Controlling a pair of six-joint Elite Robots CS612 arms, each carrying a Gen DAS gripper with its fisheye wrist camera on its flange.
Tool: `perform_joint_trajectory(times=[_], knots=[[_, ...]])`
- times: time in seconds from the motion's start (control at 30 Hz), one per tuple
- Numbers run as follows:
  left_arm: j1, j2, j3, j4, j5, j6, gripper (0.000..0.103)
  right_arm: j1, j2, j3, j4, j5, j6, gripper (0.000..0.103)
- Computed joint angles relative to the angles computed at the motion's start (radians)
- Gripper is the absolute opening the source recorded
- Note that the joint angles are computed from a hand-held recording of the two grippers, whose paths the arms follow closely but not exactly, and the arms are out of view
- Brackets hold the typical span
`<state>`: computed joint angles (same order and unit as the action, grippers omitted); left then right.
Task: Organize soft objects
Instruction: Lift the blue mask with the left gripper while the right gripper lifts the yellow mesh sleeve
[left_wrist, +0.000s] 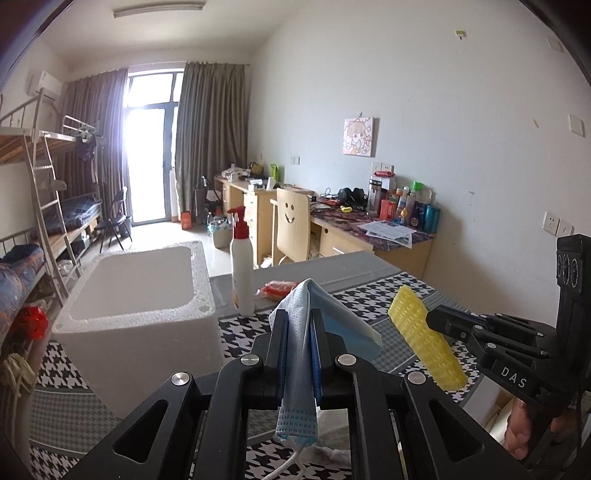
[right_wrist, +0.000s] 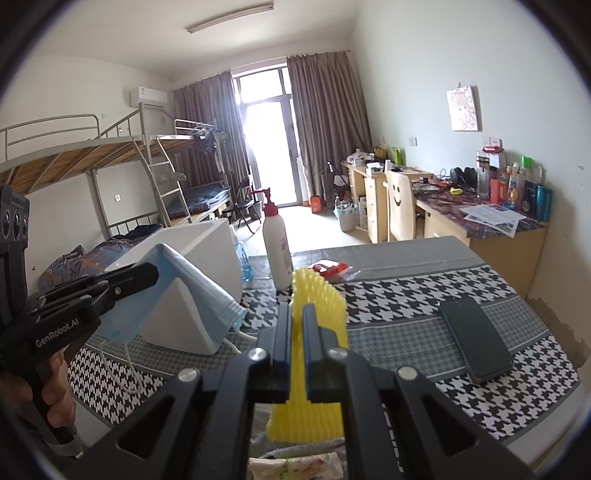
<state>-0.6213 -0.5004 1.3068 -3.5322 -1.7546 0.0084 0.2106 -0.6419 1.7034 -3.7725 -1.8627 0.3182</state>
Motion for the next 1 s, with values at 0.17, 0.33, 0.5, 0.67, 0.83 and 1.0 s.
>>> perform_joint_trajectory(times=[0.17,0.33,0.5,0.67,0.83,1.0], knots=[[0.0,0.0,-0.004,-0.013,0.005,0.003,0.012,0.001,0.0,-0.011,0.0,-0.001,-0.01,0.008],[0.004,0.003,-0.023,-0.016,0.013,0.001,0.012,0.002,0.0,-0.024,0.007,0.004,-0.023,0.008],[0.006,0.007,-0.04,-0.019,0.02,0.0,0.012,0.001,0.0,-0.036,0.009,0.01,-0.035,0.008],[0.006,0.012,-0.053,-0.016,0.03,0.002,0.012,0.0,0.0,-0.046,0.012,0.015,-0.044,0.008],[0.008,0.016,-0.068,-0.015,0.038,-0.005,0.012,-0.001,0.0,-0.058,0.021,0.02,-0.049,0.008],[0.007,0.019,-0.079,-0.014,0.053,0.004,0.011,0.0,0.003,-0.072,0.026,0.032,-0.059,0.008]])
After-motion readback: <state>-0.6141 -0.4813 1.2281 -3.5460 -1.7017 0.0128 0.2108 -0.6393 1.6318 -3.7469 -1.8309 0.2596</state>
